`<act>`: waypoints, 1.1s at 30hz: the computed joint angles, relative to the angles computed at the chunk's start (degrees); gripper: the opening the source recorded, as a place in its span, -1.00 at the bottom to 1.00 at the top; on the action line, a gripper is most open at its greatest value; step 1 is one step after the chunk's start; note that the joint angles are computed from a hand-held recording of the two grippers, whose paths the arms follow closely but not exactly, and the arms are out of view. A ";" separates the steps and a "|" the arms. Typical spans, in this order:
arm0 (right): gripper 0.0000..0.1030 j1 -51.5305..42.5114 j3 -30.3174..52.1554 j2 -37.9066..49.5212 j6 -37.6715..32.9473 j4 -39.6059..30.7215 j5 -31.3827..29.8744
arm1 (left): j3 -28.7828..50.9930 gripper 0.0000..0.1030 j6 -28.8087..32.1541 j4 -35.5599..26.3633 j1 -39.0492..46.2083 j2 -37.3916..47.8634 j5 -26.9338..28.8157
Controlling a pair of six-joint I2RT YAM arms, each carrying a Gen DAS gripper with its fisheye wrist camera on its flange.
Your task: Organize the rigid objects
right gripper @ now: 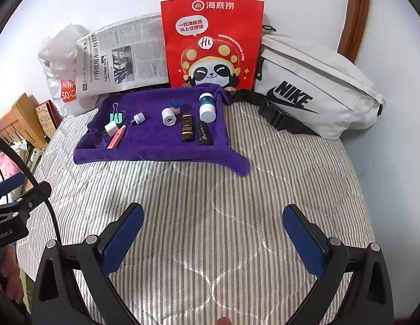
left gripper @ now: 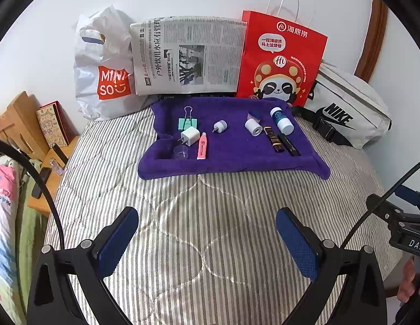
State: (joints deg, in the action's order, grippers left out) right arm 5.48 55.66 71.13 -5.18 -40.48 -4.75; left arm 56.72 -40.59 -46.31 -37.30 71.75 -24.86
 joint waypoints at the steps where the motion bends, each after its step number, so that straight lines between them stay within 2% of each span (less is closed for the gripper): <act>1: 0.97 -0.12 0.02 -0.12 -0.05 -0.07 -0.11 | 0.04 0.99 0.00 -0.20 -0.05 -0.04 0.15; 33: 0.97 -0.93 -0.71 -3.66 -1.05 -1.79 -1.56 | 1.24 0.99 -1.43 -3.33 -2.40 -0.11 -1.56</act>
State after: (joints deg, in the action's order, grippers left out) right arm 4.54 54.95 67.47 -6.23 -42.27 -6.31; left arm 57.96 -42.03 -49.64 -39.70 71.64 -26.42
